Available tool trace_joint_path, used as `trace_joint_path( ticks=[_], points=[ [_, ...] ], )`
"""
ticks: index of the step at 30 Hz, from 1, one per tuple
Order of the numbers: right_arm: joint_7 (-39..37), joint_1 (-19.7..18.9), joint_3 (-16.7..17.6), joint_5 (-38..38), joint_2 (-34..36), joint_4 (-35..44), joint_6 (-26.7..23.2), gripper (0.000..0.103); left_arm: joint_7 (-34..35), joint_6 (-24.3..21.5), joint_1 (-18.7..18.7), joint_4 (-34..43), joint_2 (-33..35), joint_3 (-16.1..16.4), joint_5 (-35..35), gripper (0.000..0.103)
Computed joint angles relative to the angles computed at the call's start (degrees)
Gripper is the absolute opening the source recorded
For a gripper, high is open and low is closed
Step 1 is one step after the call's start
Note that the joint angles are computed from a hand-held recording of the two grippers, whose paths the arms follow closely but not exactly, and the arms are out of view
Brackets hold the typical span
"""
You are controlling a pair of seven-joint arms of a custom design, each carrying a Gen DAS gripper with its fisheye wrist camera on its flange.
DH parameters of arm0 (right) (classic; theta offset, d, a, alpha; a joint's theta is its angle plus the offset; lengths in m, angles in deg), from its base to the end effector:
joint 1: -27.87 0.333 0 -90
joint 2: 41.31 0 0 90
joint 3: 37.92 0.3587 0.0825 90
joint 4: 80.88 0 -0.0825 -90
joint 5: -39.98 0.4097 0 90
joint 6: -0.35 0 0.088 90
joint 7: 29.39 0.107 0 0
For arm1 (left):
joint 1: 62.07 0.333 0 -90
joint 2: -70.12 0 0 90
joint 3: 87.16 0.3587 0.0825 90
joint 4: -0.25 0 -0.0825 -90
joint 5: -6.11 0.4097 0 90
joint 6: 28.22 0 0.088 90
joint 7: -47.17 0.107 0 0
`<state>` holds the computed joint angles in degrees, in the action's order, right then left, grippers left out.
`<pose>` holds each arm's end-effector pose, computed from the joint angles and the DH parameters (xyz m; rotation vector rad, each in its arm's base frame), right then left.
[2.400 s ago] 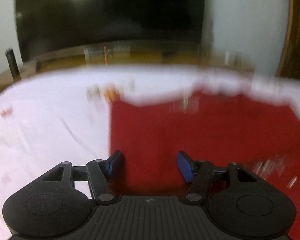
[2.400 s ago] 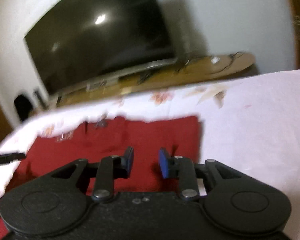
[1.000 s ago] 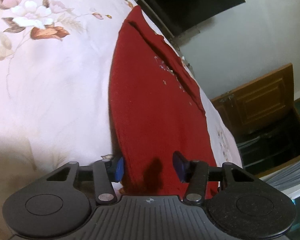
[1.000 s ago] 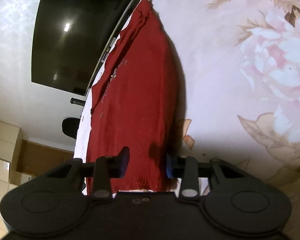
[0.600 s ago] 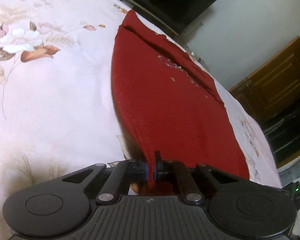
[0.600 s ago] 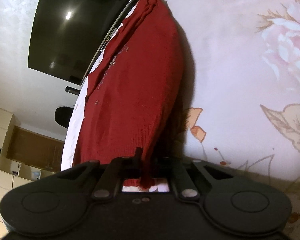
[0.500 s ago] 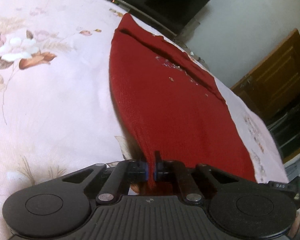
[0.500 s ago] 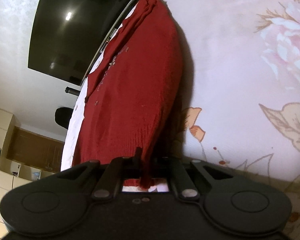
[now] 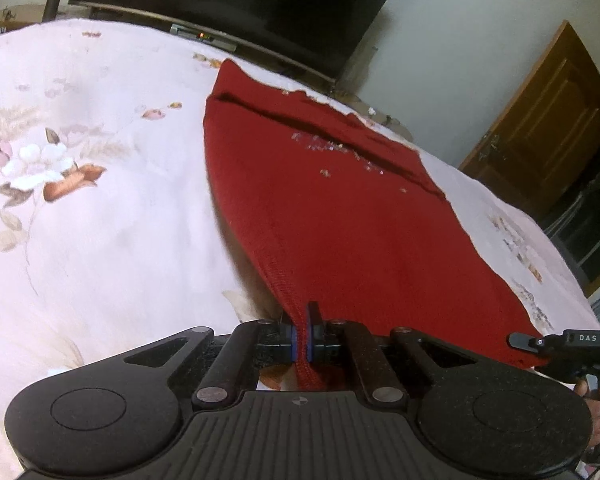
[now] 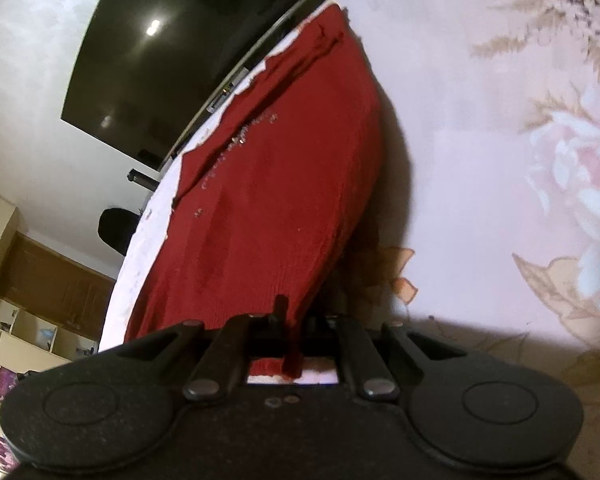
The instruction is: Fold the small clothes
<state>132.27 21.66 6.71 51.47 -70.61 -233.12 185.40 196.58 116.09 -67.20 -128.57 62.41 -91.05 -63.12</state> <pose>0.3447 0.2854 0.4981 -0.9284 1.9316 -0.1232 0.5415 -0.0785 0.4897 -1.6447 2.2427 -1.3855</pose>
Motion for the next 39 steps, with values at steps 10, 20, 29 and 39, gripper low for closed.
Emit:
trace_joint_path(
  ticks=[10,20,29,39],
  points=[
    [-3.27,0.66,-2.19,-2.97,-5.55,0.22,-2.18,0.005,5.57,-1.55,0.25,-1.12,-3.63,1.93,-5.70,0.003],
    [2.66,-0.65,0.91,-4.03,-4.02,-2.10,-4.11,0.005,3.27,-1.14,2.39,-4.63,-1.84,2.10,-7.27,0.002],
    [1.54,-0.26,-1.28,-10.37,-5.92,-0.37,-7.35,0.005,4.23,-8.33,4.32,-4.53,-2.70,3.48,-13.34,0.002],
    [-1.95,-2.97,-1.60,-12.90,-8.64,2.92,-7.40,0.005,4.82,-13.27,6.43,-1.42,-2.26,3.46,-22.16,0.002]
  ],
)
